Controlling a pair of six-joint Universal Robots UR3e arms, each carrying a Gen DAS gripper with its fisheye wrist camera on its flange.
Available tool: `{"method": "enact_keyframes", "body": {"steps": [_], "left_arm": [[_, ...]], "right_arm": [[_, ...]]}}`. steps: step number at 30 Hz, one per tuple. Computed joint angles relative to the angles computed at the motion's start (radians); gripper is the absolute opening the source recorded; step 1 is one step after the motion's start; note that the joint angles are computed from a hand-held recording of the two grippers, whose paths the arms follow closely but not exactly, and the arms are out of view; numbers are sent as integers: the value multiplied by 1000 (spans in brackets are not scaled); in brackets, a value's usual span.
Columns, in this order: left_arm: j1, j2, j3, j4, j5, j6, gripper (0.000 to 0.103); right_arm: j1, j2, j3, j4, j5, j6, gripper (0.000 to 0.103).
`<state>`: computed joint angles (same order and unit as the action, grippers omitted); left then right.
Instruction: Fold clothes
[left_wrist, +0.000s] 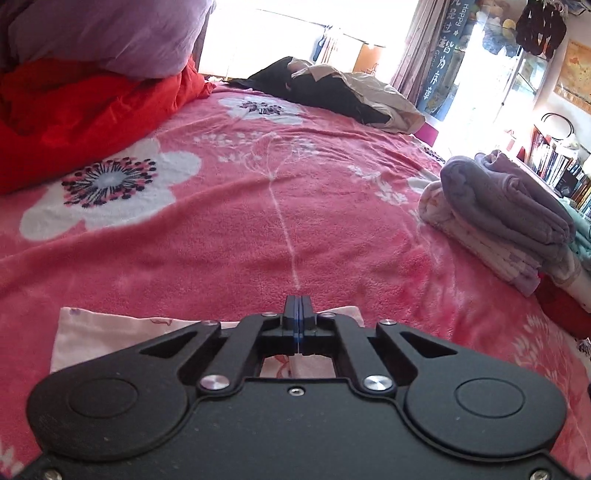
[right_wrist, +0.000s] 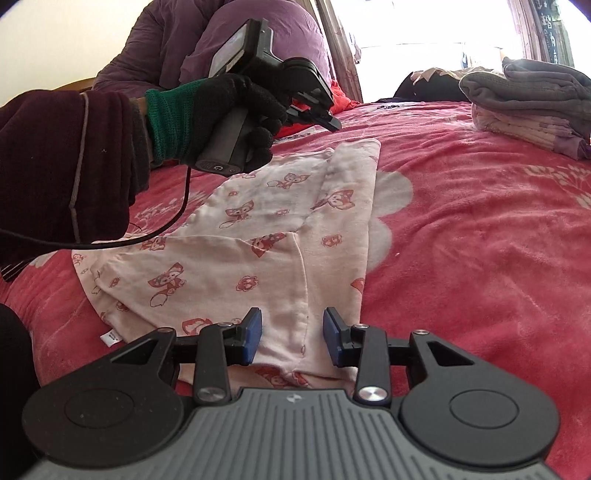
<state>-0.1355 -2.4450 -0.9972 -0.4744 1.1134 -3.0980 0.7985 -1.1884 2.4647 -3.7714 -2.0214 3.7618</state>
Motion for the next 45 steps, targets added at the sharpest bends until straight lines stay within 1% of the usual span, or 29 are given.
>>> {"method": "enact_keyframes", "body": {"steps": [2,5,7,9,10,12,13,16,17,18,20,23,25,26,28,29,30,32,34,35,36,37,38,40,43,45], "left_arm": [[1,8,-22,19,13,-5,0],[18,65,-122,68,-43,-2,0],[12,117,-201,87,-66,63,0],[1,148,-249,71,-88,130,0],[-14,143,-241,52,-60,149,2],[-57,102,-178,-13,46,166,3],[-66,82,-153,-30,70,162,3],[-41,100,-187,14,42,78,5],[-28,136,-237,46,33,57,11],[-10,180,-301,85,17,41,20],[45,288,-457,151,-21,20,28],[163,467,-699,206,-88,9,28],[279,604,-873,200,-156,27,28],[344,680,-960,186,-186,52,28],[492,851,-1126,124,-245,126,28],[574,938,-1199,70,-278,161,28],[664,1032,-1261,-12,-314,210,28],[861,1235,-1350,-264,-379,343,29],[1018,1401,-1395,-534,-405,459,29],[1077,1454,-1402,-651,-413,518,29],[1138,1504,-1402,-774,-418,583,29],[1179,1529,-1398,-867,-417,635,29],[1189,1528,-1395,-902,-414,657,29],[1190,1527,-1397,-922,-410,668,29],[1159,1534,-1423,-847,-393,652,29],[1164,1533,-1429,-853,-386,659,29]], "right_arm": [[6,-5,-9,23,-8,-5,39],[23,-9,-23,32,-35,-17,39],[38,-2,-28,5,-55,-32,39],[49,5,-35,-10,-65,-48,40],[43,0,-36,3,-51,-48,43],[21,-17,-32,47,-5,-39,44],[19,-18,-34,59,2,-36,44],[25,-21,-36,62,-2,-37,45],[29,-23,-34,57,-6,-36,45],[32,-23,-30,41,-8,-39,45],[41,-24,-28,25,-16,-48,45],[58,-32,-37,38,-24,-63,45],[80,-39,-51,58,-43,-76,44],[92,-41,-59,70,-54,-80,45],[110,-45,-75,98,-74,-80,45],[116,-47,-81,110,-83,-79,45],[120,-49,-86,125,-91,-77,45],[121,-57,-93,168,-95,-61,47],[95,-71,-75,199,-44,-33,52],[93,-73,-73,207,-35,-27,52],[114,-64,-85,201,-65,-36,52],[134,-54,-95,189,-92,-46,52],[151,-45,-100,171,-110,-54,53],[163,-46,-109,195,-118,-49,54],[180,-51,-114,224,-142,-32,54],[199,-63,-110,232,-169,-26,54]]}}
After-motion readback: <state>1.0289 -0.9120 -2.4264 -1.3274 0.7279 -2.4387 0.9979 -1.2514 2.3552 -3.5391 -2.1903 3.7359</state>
